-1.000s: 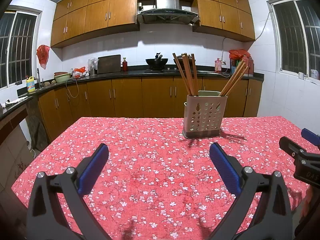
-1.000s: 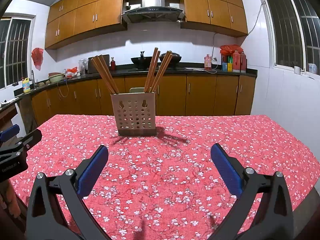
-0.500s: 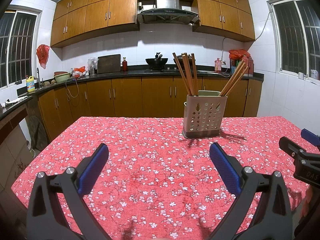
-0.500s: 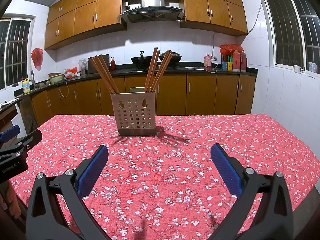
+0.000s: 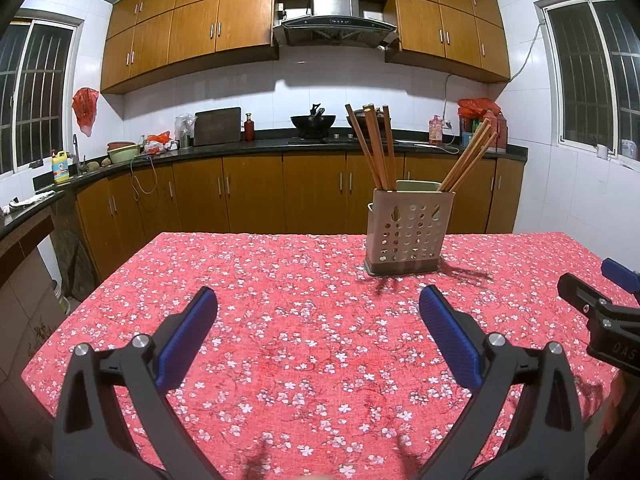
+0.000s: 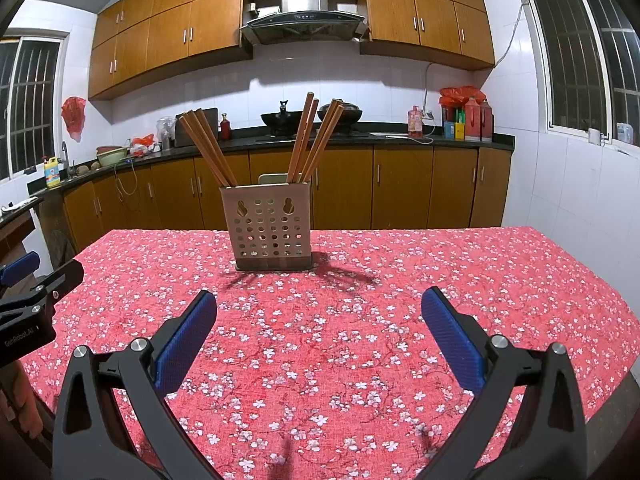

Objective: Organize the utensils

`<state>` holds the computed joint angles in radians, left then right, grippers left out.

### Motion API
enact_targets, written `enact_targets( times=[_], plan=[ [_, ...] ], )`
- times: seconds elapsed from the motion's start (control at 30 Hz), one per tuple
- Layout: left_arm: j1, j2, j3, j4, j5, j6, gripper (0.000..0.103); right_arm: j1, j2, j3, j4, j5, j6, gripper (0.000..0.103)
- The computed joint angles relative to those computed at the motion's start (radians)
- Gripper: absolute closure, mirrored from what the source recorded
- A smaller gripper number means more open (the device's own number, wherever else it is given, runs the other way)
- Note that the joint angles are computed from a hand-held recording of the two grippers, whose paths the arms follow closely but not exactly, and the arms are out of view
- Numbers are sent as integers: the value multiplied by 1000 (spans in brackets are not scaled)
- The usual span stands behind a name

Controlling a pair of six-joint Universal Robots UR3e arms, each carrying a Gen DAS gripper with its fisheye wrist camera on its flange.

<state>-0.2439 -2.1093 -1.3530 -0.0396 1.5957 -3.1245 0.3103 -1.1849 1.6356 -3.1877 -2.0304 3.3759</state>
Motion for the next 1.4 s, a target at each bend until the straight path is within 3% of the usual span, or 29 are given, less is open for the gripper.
enact_targets(
  times=[1.4],
  plan=[
    [-10,-20,16,-5,10,-5,4,2,11,-4,-1,-2,9,2]
  ],
)
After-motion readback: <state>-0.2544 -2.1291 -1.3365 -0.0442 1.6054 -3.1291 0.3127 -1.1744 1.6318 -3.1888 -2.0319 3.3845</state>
